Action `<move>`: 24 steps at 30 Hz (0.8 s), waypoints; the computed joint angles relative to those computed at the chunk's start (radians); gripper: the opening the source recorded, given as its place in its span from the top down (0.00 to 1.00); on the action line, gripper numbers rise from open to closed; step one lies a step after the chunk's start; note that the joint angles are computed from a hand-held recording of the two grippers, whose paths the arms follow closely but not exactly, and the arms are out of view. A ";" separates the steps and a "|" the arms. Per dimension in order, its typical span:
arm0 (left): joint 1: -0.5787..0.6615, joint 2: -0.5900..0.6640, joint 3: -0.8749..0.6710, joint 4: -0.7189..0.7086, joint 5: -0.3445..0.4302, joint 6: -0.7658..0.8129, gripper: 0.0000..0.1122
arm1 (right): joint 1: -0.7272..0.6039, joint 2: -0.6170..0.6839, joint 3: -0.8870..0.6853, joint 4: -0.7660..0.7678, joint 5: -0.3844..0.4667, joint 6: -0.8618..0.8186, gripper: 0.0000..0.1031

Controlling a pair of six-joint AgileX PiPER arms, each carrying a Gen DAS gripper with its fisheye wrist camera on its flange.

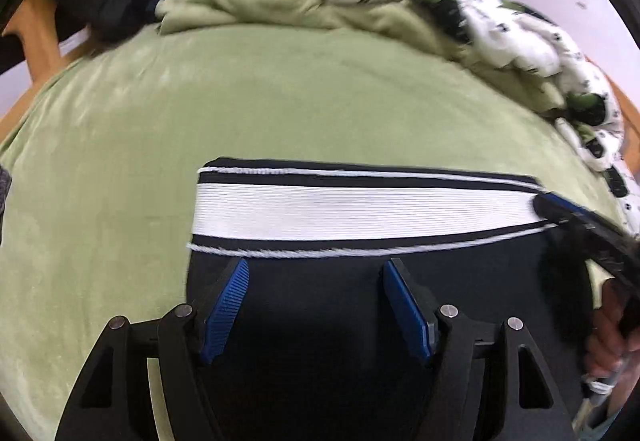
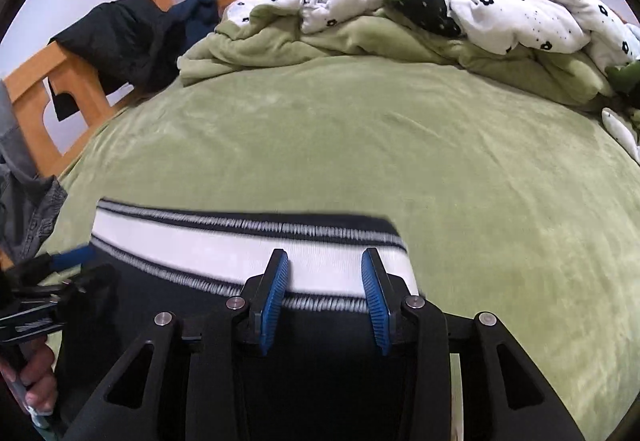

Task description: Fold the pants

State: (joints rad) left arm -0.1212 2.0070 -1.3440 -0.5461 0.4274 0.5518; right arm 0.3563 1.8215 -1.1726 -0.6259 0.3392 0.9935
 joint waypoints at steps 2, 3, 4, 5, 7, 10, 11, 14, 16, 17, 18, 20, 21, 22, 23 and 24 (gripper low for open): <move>0.014 -0.011 0.007 -0.036 0.019 0.040 0.38 | 0.003 0.008 -0.015 0.019 0.019 -0.031 0.63; 0.013 -0.020 0.009 -0.008 0.030 0.025 0.38 | 0.006 0.006 -0.014 0.015 0.026 -0.031 0.63; 0.013 -0.031 0.016 0.023 0.048 0.007 0.38 | 0.011 -0.003 -0.008 0.008 0.036 -0.023 0.63; 0.014 -0.042 0.029 0.037 0.059 0.003 0.38 | 0.019 -0.017 0.000 0.006 0.051 -0.015 0.63; 0.024 -0.078 0.073 0.052 0.094 0.025 0.37 | 0.042 -0.062 0.028 0.016 0.089 -0.006 0.63; 0.057 -0.159 0.182 -0.016 0.154 0.132 0.37 | 0.081 -0.167 0.129 0.093 0.121 -0.026 0.62; 0.064 -0.189 0.223 -0.023 0.155 0.157 0.37 | 0.093 -0.200 0.166 0.116 0.130 -0.034 0.62; 0.097 -0.271 0.330 -0.036 0.204 0.211 0.37 | 0.163 -0.290 0.265 0.081 0.181 0.029 0.62; 0.152 -0.332 0.402 -0.110 0.255 0.289 0.37 | 0.216 -0.352 0.310 0.112 0.244 0.032 0.62; 0.174 -0.370 0.439 -0.136 0.266 0.317 0.37 | 0.234 -0.379 0.327 0.121 0.265 0.045 0.62; 0.192 -0.411 0.470 -0.148 0.274 0.328 0.37 | 0.267 -0.417 0.345 0.105 0.298 0.098 0.62; 0.237 -0.495 0.512 -0.171 0.329 0.344 0.37 | 0.351 -0.491 0.362 0.051 0.381 0.219 0.62; 0.265 -0.547 0.526 -0.187 0.385 0.357 0.37 | 0.409 -0.533 0.361 0.020 0.432 0.282 0.62; 0.286 -0.592 0.537 -0.196 0.421 0.368 0.37 | 0.489 -0.576 0.355 -0.026 0.498 0.365 0.62; 0.293 -0.629 0.544 -0.197 0.440 0.367 0.37 | 0.569 -0.603 0.344 -0.074 0.565 0.445 0.59; 0.302 -0.687 0.558 -0.193 0.462 0.360 0.37 | 0.644 -0.620 0.334 -0.117 0.628 0.514 0.51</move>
